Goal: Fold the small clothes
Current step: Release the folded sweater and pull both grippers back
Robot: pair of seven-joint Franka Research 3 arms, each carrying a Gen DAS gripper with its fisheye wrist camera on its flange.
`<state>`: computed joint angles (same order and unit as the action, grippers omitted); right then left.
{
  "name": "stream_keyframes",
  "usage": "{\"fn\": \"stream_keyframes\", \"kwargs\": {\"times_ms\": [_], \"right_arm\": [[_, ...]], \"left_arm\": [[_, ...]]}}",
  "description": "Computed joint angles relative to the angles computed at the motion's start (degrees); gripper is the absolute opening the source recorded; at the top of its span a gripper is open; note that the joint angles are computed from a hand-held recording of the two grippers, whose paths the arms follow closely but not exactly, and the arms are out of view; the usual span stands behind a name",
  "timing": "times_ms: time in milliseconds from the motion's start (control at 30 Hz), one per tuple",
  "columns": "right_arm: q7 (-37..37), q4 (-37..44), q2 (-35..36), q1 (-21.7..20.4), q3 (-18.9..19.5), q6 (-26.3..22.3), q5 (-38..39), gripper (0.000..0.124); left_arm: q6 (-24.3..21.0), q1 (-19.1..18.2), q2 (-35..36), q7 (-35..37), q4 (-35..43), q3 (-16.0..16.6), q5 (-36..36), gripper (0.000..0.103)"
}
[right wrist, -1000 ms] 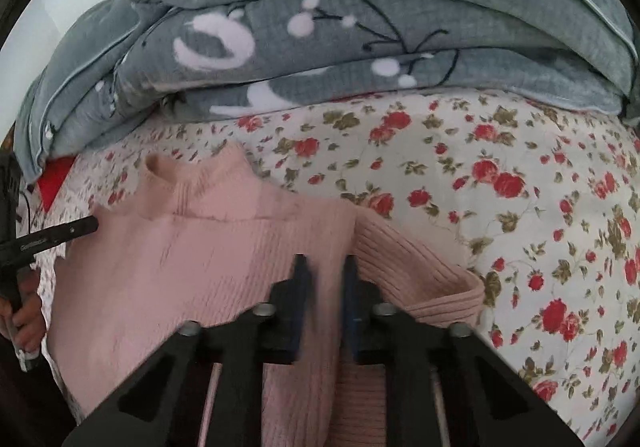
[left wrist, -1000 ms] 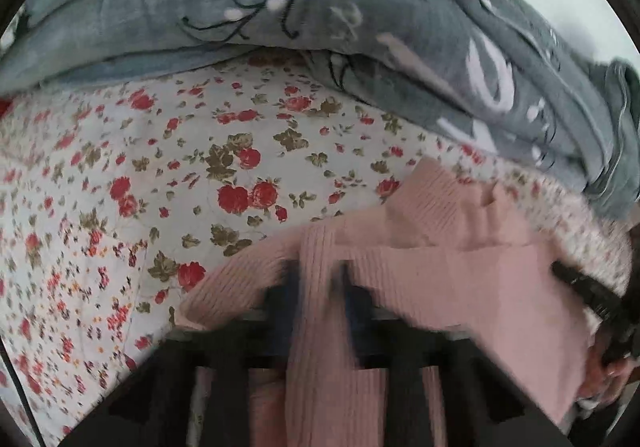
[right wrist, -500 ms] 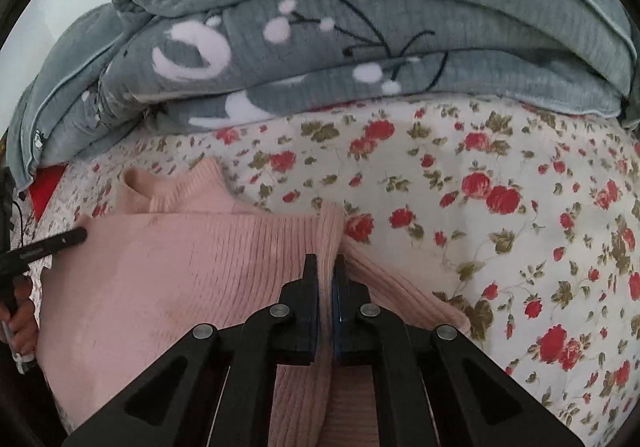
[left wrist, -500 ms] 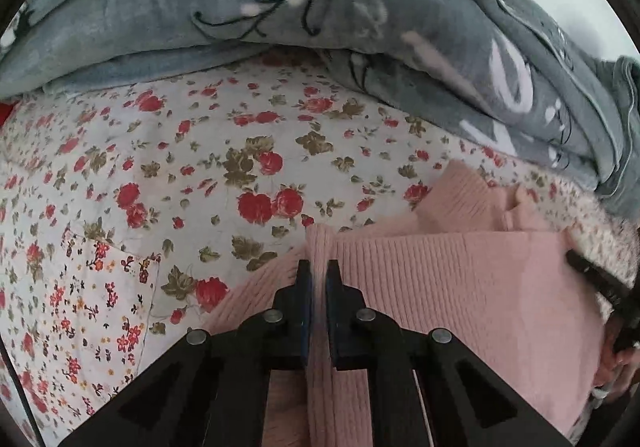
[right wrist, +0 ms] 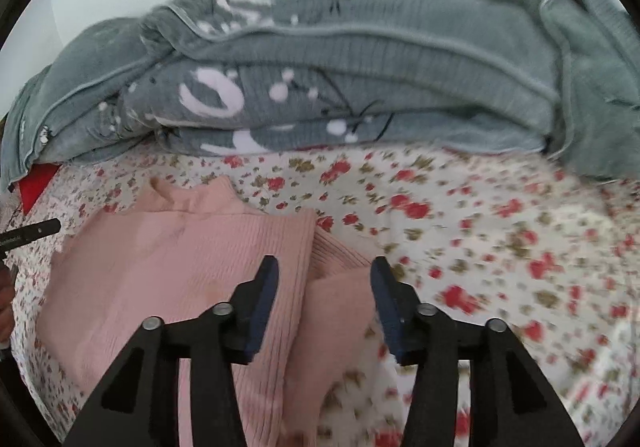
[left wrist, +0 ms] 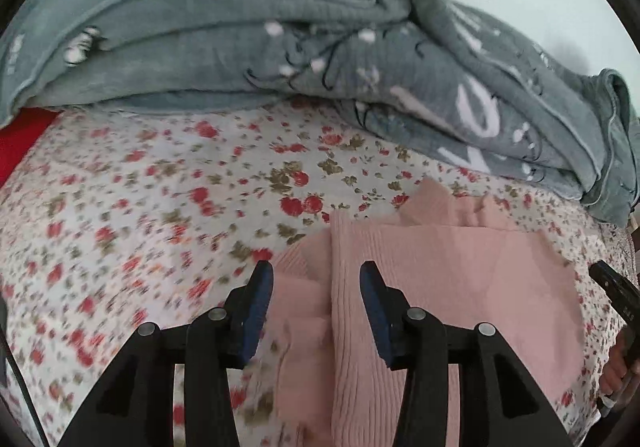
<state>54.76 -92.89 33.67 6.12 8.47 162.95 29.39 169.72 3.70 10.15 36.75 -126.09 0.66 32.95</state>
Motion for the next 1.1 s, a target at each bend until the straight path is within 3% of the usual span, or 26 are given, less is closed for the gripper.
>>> {"fn": "stream_keyframes", "kwargs": {"times_ms": [100,167,267,333,433,467,600,700,867,1000,1100], "right_arm": [[-3.9,-8.7,-6.7,-2.1,2.4,5.0,3.2,0.058],[-5.5,-13.9,-10.7,-2.5,2.8,8.6,5.0,0.067],[-9.7,-20.4,-16.0,-4.2,5.0,13.7,8.9,0.080],[-12.7,-24.1,-19.0,-4.8,6.1,16.5,11.1,0.083],[-15.7,-27.9,-22.3,-5.6,6.9,16.8,14.0,0.085],[-19.7,-28.6,-23.3,-7.5,8.9,15.6,18.4,0.085],[-27.2,-30.9,-25.7,-7.6,9.3,15.8,27.3,0.086],[-28.6,-32.5,-27.2,-5.9,7.6,16.0,30.1,0.089],[-31.2,-34.5,-29.1,-3.0,5.0,16.2,35.3,0.092],[-34.6,-35.1,-30.5,-1.4,2.2,12.3,40.3,0.092],[-36.9,-35.6,-30.6,0.6,0.4,13.6,42.8,0.093]], "left_arm": [[3.5,-3.1,-5.8,-14.6,-5.3,4.2,15.9,0.043],[3.9,-2.2,-9.4,-19.8,-8.1,3.6,23.1,0.043],[1.1,-0.6,-14.1,-22.8,-11.9,0.8,27.6,0.043],[2.0,1.5,-17.1,-26.7,-14.8,-0.8,31.4,0.043],[4.5,7.2,-21.9,-41.1,-18.3,-4.4,44.5,0.043],[4.4,8.5,-23.3,-45.0,-19.3,-5.5,47.6,0.043],[4.9,9.1,-27.6,-40.0,-24.5,-5.2,42.6,0.043],[3.7,10.7,-29.8,-39.0,-26.7,-7.5,41.3,0.043],[5.4,13.0,-31.9,-40.6,-28.7,-9.9,42.7,0.043],[7.9,15.2,-32.2,-45.0,-29.1,-11.1,46.9,0.045],[11.0,16.6,-31.1,-51.8,-28.0,-11.2,54.3,0.046]]}}
